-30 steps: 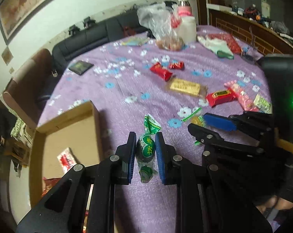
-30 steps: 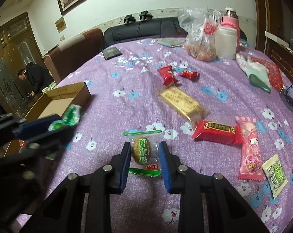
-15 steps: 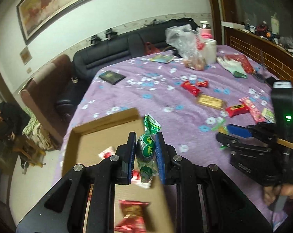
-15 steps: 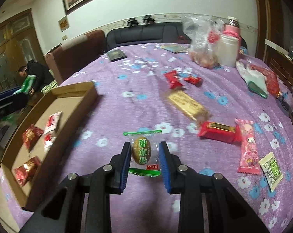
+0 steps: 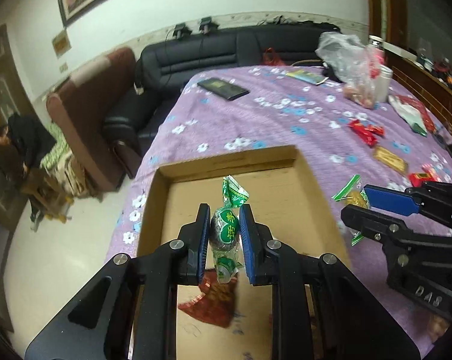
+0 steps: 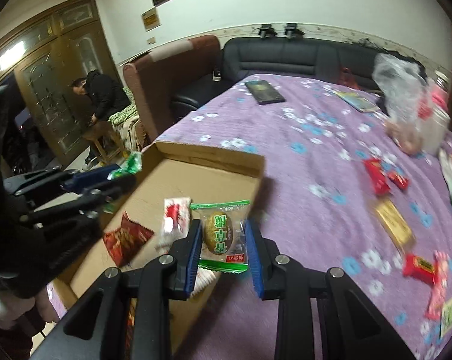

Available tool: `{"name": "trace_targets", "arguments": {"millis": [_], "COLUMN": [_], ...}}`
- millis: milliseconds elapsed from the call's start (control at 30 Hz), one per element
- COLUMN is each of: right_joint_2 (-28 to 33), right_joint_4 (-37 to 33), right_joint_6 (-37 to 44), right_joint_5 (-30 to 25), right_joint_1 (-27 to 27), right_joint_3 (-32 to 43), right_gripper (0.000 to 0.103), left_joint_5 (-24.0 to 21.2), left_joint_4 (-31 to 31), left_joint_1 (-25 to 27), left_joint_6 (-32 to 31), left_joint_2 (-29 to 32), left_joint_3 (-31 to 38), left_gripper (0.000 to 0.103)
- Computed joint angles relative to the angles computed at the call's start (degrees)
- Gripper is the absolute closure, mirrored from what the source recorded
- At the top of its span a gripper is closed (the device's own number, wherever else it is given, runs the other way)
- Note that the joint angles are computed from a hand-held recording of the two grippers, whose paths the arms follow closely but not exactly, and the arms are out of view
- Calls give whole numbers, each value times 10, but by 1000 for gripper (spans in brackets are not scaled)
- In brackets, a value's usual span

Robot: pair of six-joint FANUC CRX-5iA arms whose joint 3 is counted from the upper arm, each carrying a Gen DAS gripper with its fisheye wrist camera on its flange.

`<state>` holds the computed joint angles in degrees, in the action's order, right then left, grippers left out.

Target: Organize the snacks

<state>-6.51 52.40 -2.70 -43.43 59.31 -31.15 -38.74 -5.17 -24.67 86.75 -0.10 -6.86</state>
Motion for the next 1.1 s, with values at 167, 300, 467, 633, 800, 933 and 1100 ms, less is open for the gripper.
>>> {"name": "trace_targets", "arguments": {"millis": [167,300,467,633,800,933,1100], "right_joint_2": [59,99,129,132,117,90,36], "right_joint_4": [-38,-74,-84,-73,-46,-17,6], "right_joint_6": [52,89,106,94,56,23,-27], "right_joint_5": [26,30,25,34,37,23,0], "right_joint_1": [-27,-42,-52,-58,-57,-48,-28], "right_joint_3": [51,85,105,100,81,56,11], "right_gripper": [71,71,69,66,56,56,56], "left_joint_5": [-10,-17,-20,-21,-41,-37,-24], "left_joint_4": [34,42,46,49,-15,-49,-57], "left_joint_1": [25,33,40,44,26,14,-9], "left_joint_6": [-19,-17,-7,-3,44,74,80], "left_joint_2": [40,67,87,93,87,61,13], "left_joint_3": [20,35,46,49,69,62,35], "left_gripper": [84,84,83,83,83,83,83]}}
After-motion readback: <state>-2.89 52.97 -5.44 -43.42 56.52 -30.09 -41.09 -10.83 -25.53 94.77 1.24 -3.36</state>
